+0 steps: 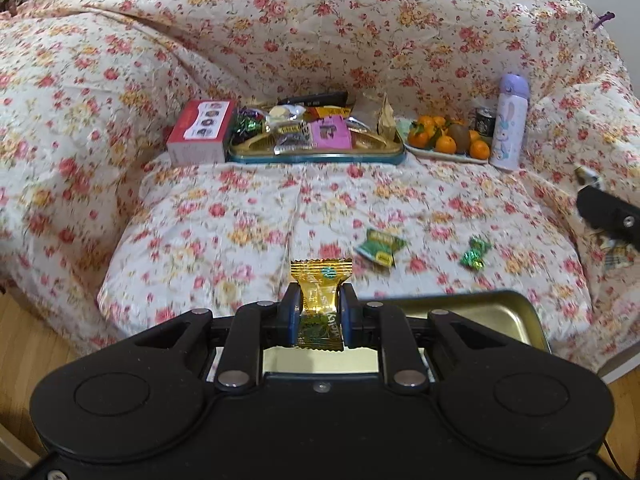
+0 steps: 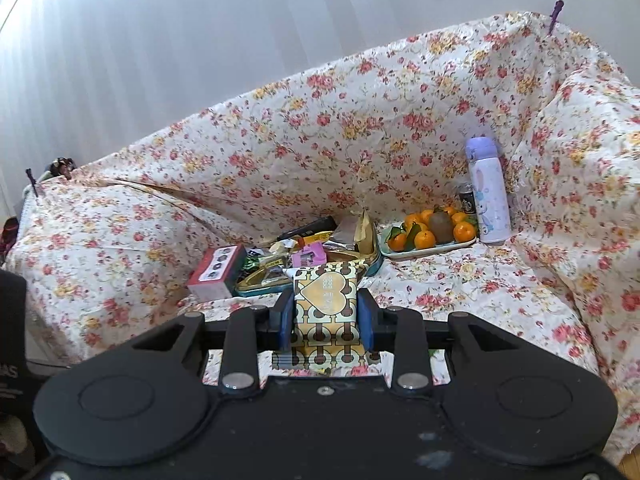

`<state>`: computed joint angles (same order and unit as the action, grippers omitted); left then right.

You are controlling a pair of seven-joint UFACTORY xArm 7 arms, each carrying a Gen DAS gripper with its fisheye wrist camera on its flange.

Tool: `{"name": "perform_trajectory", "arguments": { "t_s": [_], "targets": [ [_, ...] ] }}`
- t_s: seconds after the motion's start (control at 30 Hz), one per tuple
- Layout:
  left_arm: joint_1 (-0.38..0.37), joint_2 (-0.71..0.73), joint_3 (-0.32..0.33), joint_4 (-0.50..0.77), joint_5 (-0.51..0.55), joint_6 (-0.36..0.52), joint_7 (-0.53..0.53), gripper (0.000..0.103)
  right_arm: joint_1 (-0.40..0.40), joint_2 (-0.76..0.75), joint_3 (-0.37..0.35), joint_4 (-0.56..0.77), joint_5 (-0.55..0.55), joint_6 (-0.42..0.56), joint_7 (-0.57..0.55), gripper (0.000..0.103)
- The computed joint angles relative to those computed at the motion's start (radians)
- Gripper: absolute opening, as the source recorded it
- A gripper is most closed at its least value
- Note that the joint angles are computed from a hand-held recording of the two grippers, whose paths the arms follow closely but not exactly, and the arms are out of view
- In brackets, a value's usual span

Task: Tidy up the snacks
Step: 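Carry both held items over the gold tray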

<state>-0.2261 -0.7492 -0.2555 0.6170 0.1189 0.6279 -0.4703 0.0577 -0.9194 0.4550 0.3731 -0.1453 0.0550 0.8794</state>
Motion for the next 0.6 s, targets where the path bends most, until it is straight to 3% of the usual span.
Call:
{"name": "perform_trajectory", "arguments": {
  "t_s": [0.3, 0.6],
  "targets": [
    [-0.037, -0.078, 0.018, -0.053, -0.049, 0.091, -0.001, 0.026, 0.165, -0.169, -0.062, -0.055, 0.019, 0.168, -0.025, 0.034],
    [-0.025, -0.055, 0.020, -0.066, -0.056, 0.102, -0.010, 0.026, 0.255, -0.105, -0.077, -0.054, 0.048, 0.207, -0.026, 0.034]
  ]
}}
